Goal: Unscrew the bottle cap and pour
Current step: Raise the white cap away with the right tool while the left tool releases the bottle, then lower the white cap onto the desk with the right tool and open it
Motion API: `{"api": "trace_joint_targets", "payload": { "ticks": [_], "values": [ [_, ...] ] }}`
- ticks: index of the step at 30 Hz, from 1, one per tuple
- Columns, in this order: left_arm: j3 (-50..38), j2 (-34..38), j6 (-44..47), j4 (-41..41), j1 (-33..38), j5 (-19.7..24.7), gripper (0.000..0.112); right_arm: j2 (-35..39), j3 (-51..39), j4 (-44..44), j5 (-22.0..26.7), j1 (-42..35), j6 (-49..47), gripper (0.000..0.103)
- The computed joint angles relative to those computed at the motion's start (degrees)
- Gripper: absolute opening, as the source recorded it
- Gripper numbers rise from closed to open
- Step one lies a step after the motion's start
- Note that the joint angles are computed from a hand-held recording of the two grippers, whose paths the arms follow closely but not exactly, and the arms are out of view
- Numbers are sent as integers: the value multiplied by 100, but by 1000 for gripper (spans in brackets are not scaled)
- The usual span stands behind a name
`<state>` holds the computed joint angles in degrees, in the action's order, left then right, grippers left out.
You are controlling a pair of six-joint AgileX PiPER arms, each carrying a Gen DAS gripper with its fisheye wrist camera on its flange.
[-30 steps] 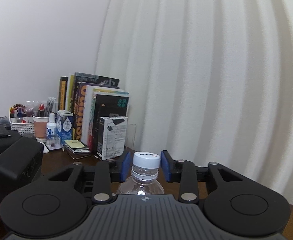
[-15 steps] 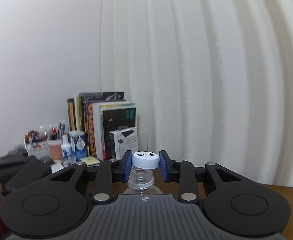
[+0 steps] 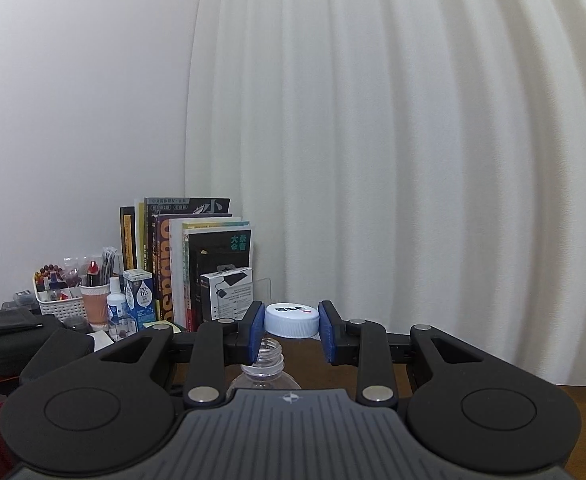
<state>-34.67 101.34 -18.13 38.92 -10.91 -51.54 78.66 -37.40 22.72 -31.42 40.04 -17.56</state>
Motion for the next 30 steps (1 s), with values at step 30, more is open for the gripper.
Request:
{"api": "trace_joint_targets", "payload": {
  "ticks": [30],
  "values": [
    [2427, -1959, 1214, -2499, -1000, -16, 103, -253, 1502, 5502, -2799, 3568, -2001, 32]
  ]
}}
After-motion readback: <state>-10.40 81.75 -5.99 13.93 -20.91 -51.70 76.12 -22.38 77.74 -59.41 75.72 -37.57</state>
